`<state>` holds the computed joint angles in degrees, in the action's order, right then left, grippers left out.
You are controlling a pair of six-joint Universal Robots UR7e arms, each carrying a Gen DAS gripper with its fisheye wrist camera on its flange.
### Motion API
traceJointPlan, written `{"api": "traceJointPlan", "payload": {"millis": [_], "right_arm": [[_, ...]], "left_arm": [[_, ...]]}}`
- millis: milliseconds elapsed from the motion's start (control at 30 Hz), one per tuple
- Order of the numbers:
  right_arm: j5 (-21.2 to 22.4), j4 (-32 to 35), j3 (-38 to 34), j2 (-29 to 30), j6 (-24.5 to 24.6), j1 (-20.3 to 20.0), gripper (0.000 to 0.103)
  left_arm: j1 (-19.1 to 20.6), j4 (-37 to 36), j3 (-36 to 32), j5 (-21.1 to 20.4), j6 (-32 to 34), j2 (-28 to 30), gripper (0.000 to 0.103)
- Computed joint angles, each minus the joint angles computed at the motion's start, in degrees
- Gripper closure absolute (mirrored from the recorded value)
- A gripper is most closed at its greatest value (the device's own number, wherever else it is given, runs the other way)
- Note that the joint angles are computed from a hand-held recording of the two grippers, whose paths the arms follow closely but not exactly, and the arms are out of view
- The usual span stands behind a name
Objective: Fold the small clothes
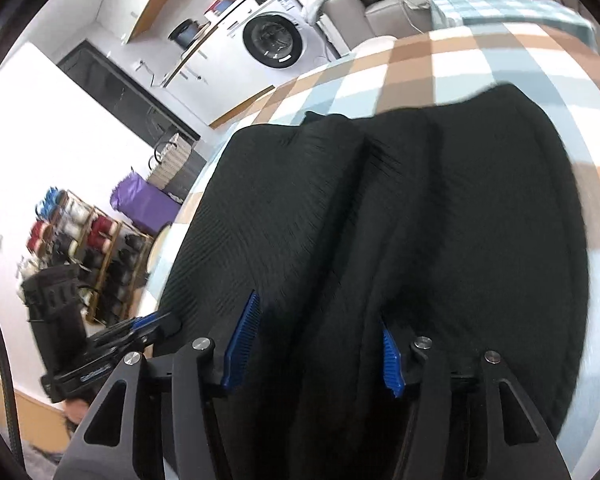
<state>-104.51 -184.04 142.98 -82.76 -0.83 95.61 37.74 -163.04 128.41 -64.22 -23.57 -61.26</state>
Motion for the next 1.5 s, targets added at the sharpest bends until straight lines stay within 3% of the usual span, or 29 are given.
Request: {"api": "traceJointPlan", "payload": {"millis": [67, 100, 233, 267, 367, 400, 467, 633, 667, 733, 867, 933, 1033, 1133, 1167, 1200, 1300, 1367, 1433, 1500], "right_arm": [[-3.7, -0.7, -1.8, 2.9, -1.5, 1.5, 0.063], [-6.2, -1.5, -2.3, 4.1, -2.4, 2.5, 0.075], [-8.1, -2.9, -2.6, 4.1, -5.3, 4.7, 0.093], [-9.1, -2.0, -2.8, 3.0, -6.4, 6.3, 0.094], [-15.6, -0.2, -2.7, -0.2, -8.3, 11.6, 0.094], [-16.7, 1.8, -2.2, -3.2, -7.7, 11.5, 0.094], [-19.1, 5.3, -1.1, -7.4, -5.0, 9.4, 0.094], [-13.6, 8.4, 1.4, -10.4, -0.6, -0.8, 0.090], [-11.6, 6.3, 2.3, -10.3, -0.9, -1.9, 0.088], [-9.6, 4.9, 2.9, -10.8, -1.1, -2.5, 0.082], [-7.9, 2.3, 3.1, -11.6, -2.0, -4.3, 0.079], [-6.5, 0.8, 2.5, -10.7, -1.9, -5.3, 0.070], [-5.8, -0.3, 0.2, -8.3, -0.4, -6.3, 0.065], [-6.4, -2.5, -1.4, -6.3, 0.3, -6.5, 0.068], [-7.5, -3.8, -1.9, -5.6, -0.6, -5.9, 0.072], [-8.2, -5.2, -2.3, -4.9, -1.8, -5.3, 0.084], [-6.8, -13.1, -2.1, -3.7, -6.4, -3.4, 0.092], [-14.2, -16.6, -3.7, -0.8, -7.6, -1.5, 0.093], [-19.5, -11.2, -5.4, -0.8, -1.5, -2.7, 0.093], [-17.2, -8.5, -4.3, -3.6, 1.9, -4.8, 0.092]], "left_arm": [[-0.4, 0.5, -0.1, 0.7, 0.1, 0.1, 0.082], [-0.6, 0.7, -0.1, 0.7, 0.1, 0.0, 0.082], [-1.3, 1.1, -0.2, 1.0, -0.1, -0.7, 0.075], [-1.5, 1.0, -0.1, 1.1, -0.4, -1.1, 0.074], [-2.9, -0.5, 0.3, 0.6, 0.3, -2.2, 0.054], [-3.3, -1.3, 0.5, 0.7, 0.8, -2.2, 0.047], [-3.7, -2.6, 0.7, 0.1, 2.0, -1.7, 0.046], [-3.1, 0.5, -0.9, -1.3, 0.5, 0.5, 0.046], [-3.2, 0.6, -0.7, -1.4, 0.5, 0.5, 0.046], [-3.4, 0.5, -0.6, -1.0, 0.7, 0.8, 0.046], [-3.3, 1.4, -0.9, -1.2, 0.3, 1.7, 0.046], [-3.1, 1.6, -1.2, -1.2, 0.5, 2.2, 0.046], [-3.2, 1.4, -1.1, -0.9, 0.5, 2.7, 0.046], [-3.4, 2.1, -1.3, -0.4, 0.1, 3.0, 0.046], [-3.4, 2.2, -1.3, -0.2, 0.3, 3.1, 0.046], [-3.6, 2.3, -1.4, 0.1, 0.4, 3.2, 0.046], [-3.9, 2.0, -1.5, 0.3, 0.7, 3.2, 0.046], [-3.8, 1.9, -1.5, -0.3, 0.6, 3.2, 0.046], [-3.8, 2.0, -1.5, -0.6, 0.8, 3.2, 0.046], [-3.9, 2.3, -1.3, -0.4, 1.0, 3.1, 0.046]]}}
